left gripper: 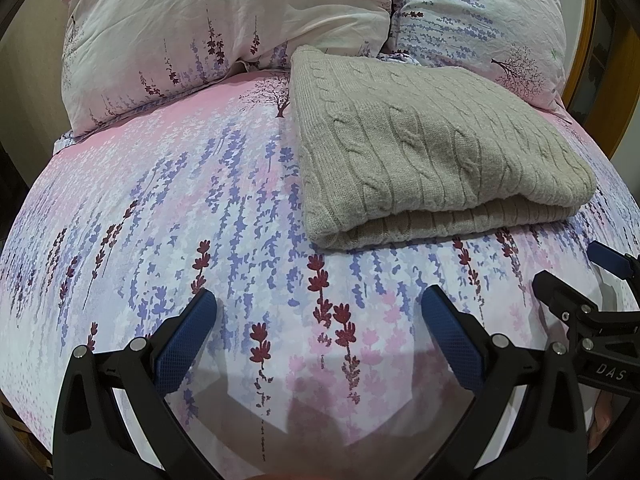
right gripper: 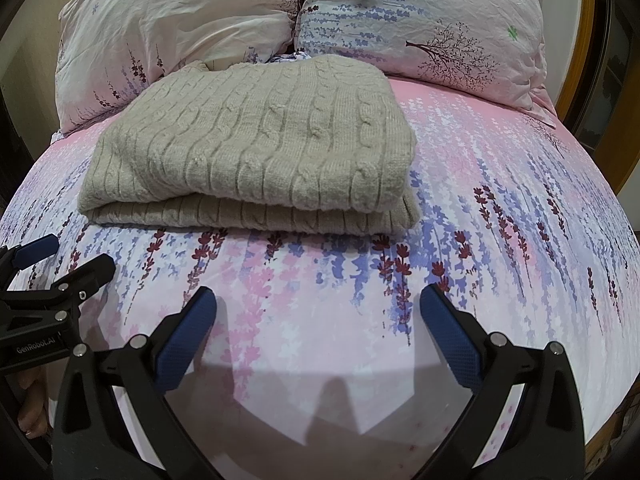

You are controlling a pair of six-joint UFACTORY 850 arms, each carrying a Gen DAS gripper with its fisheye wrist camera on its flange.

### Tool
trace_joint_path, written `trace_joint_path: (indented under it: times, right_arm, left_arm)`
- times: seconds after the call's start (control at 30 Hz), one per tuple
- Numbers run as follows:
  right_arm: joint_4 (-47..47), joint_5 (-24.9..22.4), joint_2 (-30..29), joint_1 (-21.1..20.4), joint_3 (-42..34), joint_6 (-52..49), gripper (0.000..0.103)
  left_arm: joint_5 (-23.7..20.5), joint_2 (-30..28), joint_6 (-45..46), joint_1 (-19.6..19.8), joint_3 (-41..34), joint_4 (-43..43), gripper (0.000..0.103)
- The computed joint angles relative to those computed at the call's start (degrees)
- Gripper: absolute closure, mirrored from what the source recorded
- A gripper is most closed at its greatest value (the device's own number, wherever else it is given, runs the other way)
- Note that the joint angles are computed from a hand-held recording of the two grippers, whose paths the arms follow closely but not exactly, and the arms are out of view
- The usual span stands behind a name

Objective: Fold small clothes

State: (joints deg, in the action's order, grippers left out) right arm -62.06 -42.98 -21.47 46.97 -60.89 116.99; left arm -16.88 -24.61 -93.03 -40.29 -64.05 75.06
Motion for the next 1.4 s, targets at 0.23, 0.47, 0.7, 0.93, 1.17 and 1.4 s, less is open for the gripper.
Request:
trace_joint_path:
  times: [0.23,0.47,0.7,0.93,1.17,1.4]
  right_arm:
    - [0.0,0.0,0.0,0.0,0.0,0.0,0.002]
    - [0.0,0.0,0.0,0.0,0.0,0.0,0.002]
    - [0.0,0.0,0.0,0.0,0.0,0.0,0.002]
    - [0.0,0.0,0.0,0.0,0.0,0.0,0.002]
    - [0.0,0.0,0.0,0.0,0.0,0.0,0.002]
    - [0.0,0.0,0.0,0.0,0.0,0.0,0.002]
  left_arm:
    - [0.0,0.0,-0.1,0.0,0.0,0.1,0.001]
    - [-0.1,0.0,0.0,0.0,0.0,0.0,0.001]
    - [0.0,-0.1,0.8,0.1,-0.2,-0.8,0.001]
    - [0.1,-0.2,2.0,0.2,-0.3,-2.0,0.001]
    - [0.1,-0.2,2.0,0.2,-0.4,-1.9,0.001]
    - [0.2,-0.2,2.2,0.3,-0.4,-1.9,0.001]
